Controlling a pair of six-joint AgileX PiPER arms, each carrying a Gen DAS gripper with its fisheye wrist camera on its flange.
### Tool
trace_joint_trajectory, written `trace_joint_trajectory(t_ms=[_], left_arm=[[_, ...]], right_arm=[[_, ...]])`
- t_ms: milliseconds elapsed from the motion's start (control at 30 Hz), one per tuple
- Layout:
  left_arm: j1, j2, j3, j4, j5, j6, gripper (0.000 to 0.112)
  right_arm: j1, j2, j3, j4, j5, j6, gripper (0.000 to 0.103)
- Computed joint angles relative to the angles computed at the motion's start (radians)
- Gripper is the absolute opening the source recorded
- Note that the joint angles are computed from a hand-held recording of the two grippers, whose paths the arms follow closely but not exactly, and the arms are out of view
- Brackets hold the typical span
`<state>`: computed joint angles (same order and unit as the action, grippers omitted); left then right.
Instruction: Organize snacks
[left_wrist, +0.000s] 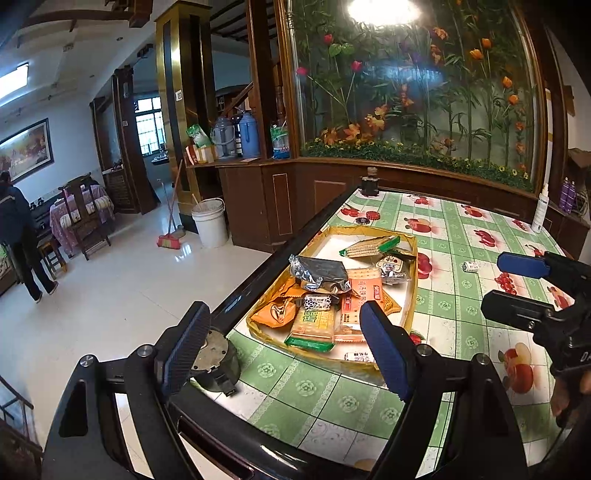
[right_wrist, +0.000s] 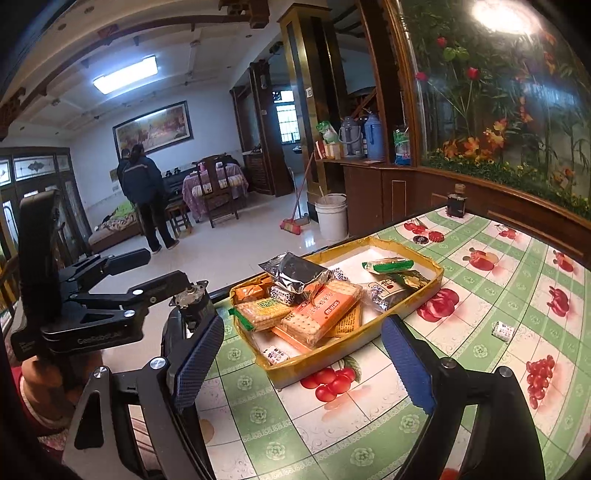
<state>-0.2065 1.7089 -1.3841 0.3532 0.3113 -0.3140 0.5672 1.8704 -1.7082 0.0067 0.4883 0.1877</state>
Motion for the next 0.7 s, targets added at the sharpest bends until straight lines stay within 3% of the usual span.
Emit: trace_joint_trajectory(t_ms=[167, 367, 700], left_arm=[[0.008, -0.009, 0.025, -0.007, -0.002, 0.013, 0.084], [0.017, -0.018, 0.052, -0.005, -0.01, 0.01, 0.084], [0.005, -0.016, 0.064, 0.131, 0.011, -0.105, 0.084]], right_arm=[[0.007, 0.041, -0.068, -0.008, 0.064, -0.062, 0.088], [0.004, 0.057, -0.085, 0.032, 0.07, -0.153, 0.088], [-0.021, 0.094, -0.132, 0.136, 0.079, -0.278, 0.088]])
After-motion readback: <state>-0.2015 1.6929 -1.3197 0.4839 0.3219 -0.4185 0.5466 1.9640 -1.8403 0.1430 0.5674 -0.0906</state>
